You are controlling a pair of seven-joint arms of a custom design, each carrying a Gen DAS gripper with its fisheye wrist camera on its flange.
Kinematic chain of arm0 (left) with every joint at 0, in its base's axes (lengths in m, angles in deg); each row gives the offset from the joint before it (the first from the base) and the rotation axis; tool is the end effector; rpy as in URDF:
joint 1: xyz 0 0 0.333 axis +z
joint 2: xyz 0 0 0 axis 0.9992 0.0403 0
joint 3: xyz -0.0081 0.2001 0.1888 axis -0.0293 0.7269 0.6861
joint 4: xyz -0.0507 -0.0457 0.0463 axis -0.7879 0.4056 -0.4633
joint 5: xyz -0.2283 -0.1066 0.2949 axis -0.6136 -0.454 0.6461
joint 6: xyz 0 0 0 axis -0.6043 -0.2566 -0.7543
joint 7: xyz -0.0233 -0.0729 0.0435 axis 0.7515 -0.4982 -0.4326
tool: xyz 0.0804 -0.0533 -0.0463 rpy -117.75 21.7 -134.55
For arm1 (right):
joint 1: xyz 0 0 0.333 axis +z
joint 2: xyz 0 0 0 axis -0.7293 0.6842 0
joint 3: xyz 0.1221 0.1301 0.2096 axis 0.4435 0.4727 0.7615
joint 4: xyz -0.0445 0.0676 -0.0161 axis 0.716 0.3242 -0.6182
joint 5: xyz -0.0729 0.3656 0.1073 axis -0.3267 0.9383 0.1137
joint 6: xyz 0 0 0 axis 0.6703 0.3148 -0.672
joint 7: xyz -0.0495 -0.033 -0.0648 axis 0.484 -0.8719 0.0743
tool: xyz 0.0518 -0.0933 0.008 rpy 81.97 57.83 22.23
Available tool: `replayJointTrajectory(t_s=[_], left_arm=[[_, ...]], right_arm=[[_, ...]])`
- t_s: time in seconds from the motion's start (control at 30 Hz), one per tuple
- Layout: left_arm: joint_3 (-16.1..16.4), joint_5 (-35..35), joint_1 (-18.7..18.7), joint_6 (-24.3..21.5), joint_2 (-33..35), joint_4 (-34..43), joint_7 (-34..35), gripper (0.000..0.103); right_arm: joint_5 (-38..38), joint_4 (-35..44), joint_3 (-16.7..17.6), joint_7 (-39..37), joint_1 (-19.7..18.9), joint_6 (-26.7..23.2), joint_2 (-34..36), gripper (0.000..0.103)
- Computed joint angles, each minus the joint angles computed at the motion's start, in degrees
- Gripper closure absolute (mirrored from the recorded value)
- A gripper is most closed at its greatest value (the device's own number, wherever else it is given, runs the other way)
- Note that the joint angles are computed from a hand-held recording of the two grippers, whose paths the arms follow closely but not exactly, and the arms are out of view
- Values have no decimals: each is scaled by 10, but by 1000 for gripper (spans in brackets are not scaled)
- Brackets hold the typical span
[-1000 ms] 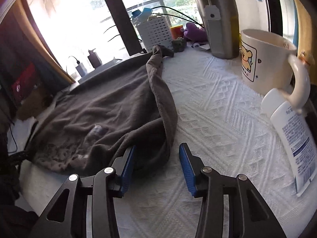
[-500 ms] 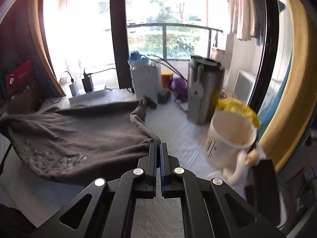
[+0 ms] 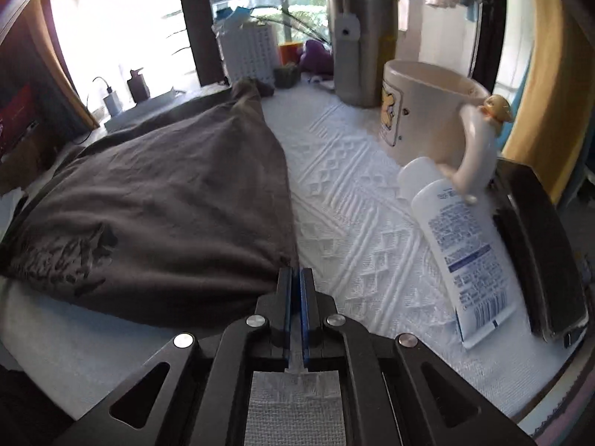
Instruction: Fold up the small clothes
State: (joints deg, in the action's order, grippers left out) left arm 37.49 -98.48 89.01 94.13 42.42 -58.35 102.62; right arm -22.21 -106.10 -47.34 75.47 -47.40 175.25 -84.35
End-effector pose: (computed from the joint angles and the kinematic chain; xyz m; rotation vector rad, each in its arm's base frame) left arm 0.4883 0.0184 0.3091 -1.5460 2.4068 -0.8436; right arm 0.3210 0.1241 0.3411 -1.4977 2.1984 -0.7033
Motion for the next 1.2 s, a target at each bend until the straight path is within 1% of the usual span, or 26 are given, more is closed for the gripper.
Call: replayJointTrajectory(t_s=[0.07, 0.1, 0.13, 0.17, 0.2, 0.27, 0.37, 0.4, 0.43, 0.53, 0.6, 0.67, 0.73, 0.8, 0.87, 0.97, 1.13, 1.2], left_arm=[[2, 2, 1, 1, -7, -5, -3, 88], [4, 10, 3, -7, -8, -3, -9, 88], [7, 10, 5, -12, -8, -2, -6, 88], [8, 14, 6, -13, -8, -2, -10, 87], [10, 14, 8, -17, -10, -3, -10, 84], [14, 17, 12, -25, -15, -6, -14, 77], [28, 12, 23, -58, -22, 2, -13, 76], [29, 12, 25, -57, -24, 3, -13, 71], [31, 6, 27, -55, -28, 2, -8, 70], [37, -23, 28, -52, -36, 9, 9, 69], [39, -51, 26, -37, -37, 17, 19, 69], [41, -63, 29, -38, -27, 33, 22, 68], [41, -73, 34, -40, -14, 51, 21, 65], [31, -78, 36, -30, 7, 75, 15, 54], [16, -78, 34, -21, 38, 107, 13, 54], [-10, -66, 35, -14, 83, 155, 9, 54], [-55, -9, 43, -9, 162, 240, -20, 54], [-67, 33, 42, -8, 198, 279, -51, 54]], right_arm=[[-6, 13, 14, 8, -4, -34, -3, 85], [-13, 23, 23, 13, -8, -57, -3, 68], [-22, 30, 27, 19, -9, -77, -3, 47], [-30, 29, 25, 27, -6, -81, -6, 39], [-36, 27, 19, 33, -3, -82, -11, 37], [-47, 26, 14, 41, 1, -87, -17, 37], [-60, 27, 7, 53, 5, -92, -28, 37], [-63, 33, 2, 48, 7, -95, -29, 37], [-67, 35, 4, 52, 8, -97, -28, 37], [-87, 63, 2, 49, -11, -82, -1, 37], [-103, 83, 1, 47, -30, -62, 24, 37], [-117, 105, 0, 44, -45, -43, 53, 37], [-131, 125, 2, 47, -61, -28, 85, 37], [-146, 146, 1, 49, -72, -12, 115, 37], [-159, 166, -3, 50, -76, 0, 143, 37], [-194, 203, -2, 63, -89, 14, 190, 37], [-258, 263, -17, 94, -90, 26, 264, 37], [-275, 287, -27, 100, -82, 26, 292, 37]])
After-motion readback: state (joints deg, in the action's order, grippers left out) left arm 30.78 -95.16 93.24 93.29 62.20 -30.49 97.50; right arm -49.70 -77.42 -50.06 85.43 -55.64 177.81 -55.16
